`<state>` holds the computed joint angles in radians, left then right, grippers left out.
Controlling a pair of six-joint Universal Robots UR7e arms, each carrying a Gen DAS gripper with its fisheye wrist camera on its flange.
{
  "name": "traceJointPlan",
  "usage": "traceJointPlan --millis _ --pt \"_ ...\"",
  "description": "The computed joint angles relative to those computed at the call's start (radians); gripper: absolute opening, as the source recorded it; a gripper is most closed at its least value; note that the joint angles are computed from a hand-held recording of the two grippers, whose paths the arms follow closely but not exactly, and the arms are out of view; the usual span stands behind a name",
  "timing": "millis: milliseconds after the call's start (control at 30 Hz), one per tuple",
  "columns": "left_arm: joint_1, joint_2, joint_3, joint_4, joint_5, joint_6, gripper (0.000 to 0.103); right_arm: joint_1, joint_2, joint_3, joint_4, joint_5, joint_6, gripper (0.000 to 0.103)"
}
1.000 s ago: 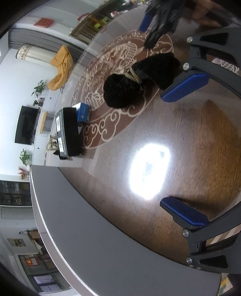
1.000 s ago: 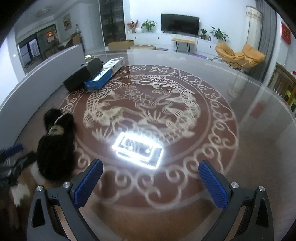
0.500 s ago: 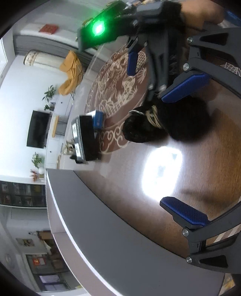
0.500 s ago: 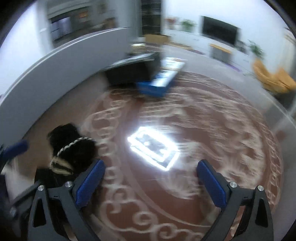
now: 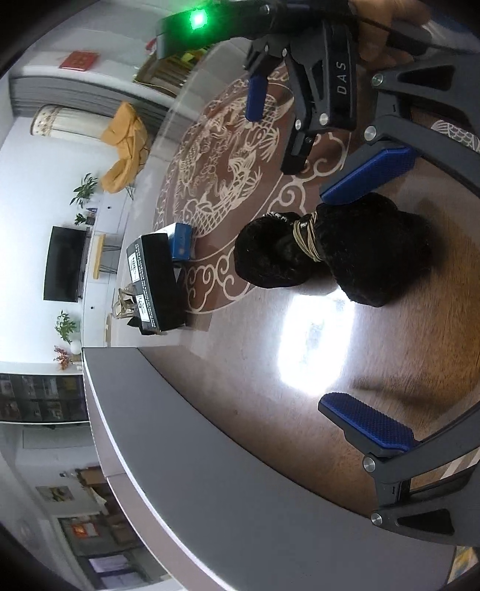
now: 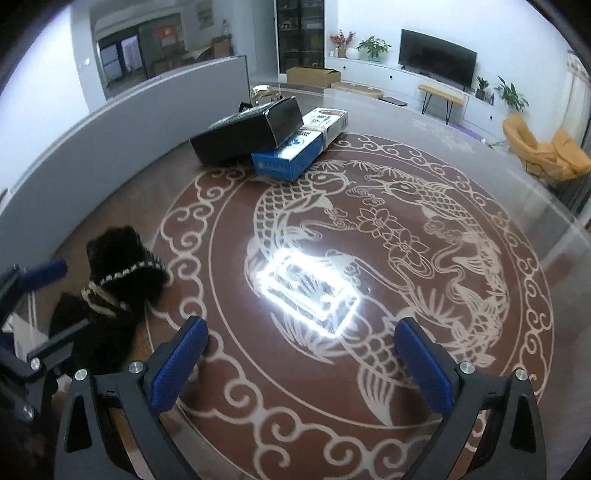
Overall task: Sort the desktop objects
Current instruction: 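Grasp the black velvet pouch by its body with the left tool, then grasp the blue-and-white medicine box with the right tool while the left tool holds the pouch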
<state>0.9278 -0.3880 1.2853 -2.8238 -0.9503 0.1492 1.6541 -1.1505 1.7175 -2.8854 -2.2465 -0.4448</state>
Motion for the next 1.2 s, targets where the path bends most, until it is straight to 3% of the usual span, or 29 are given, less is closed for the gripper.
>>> traceJointPlan --millis 133,233,300,400,533,667,767,800,833,1000,1200 --pt "0.01 0.016 -0.054 0.1 0.005 -0.053 0.101 -0.002 0.004 -0.011 0.011 -0.007 -0.004 0.102" --pt "0.009 0.031 -0.074 0.1 0.036 -0.058 0.078 -0.006 0.026 -0.057 0.036 -0.029 0.026 0.102" --pt "0.004 0.039 -0.081 0.087 0.062 -0.028 0.047 -0.01 0.043 -0.095 0.059 -0.033 0.058 0.102" --pt "0.012 0.026 -0.068 0.067 0.046 -0.04 0.033 -0.014 0.071 -0.161 0.101 0.003 0.114 0.101" --pt "0.025 0.005 -0.05 0.059 0.005 -0.06 0.031 -0.004 0.17 -0.305 0.125 0.017 0.115 0.101" --pt "0.027 -0.001 -0.042 0.056 -0.005 -0.065 0.031 0.015 0.318 -0.499 0.169 -0.066 0.084 0.093" --pt "0.029 -0.006 -0.038 0.054 -0.016 -0.07 0.031 0.022 0.389 -0.591 0.168 -0.092 0.015 0.072" --pt "0.029 -0.007 -0.035 0.052 -0.018 -0.072 0.031 0.021 0.393 -0.604 0.184 -0.078 0.017 0.057" --pt "0.029 -0.008 -0.033 0.051 -0.019 -0.072 0.031 0.022 0.396 -0.615 0.196 -0.085 0.033 0.052" --pt "0.027 -0.009 -0.029 0.051 -0.016 -0.073 0.031 0.013 0.326 -0.517 0.159 -0.089 0.039 0.042" --pt "0.031 -0.014 -0.027 0.049 -0.034 -0.077 0.031 -0.009 0.137 -0.246 0.058 -0.074 0.05 0.042"
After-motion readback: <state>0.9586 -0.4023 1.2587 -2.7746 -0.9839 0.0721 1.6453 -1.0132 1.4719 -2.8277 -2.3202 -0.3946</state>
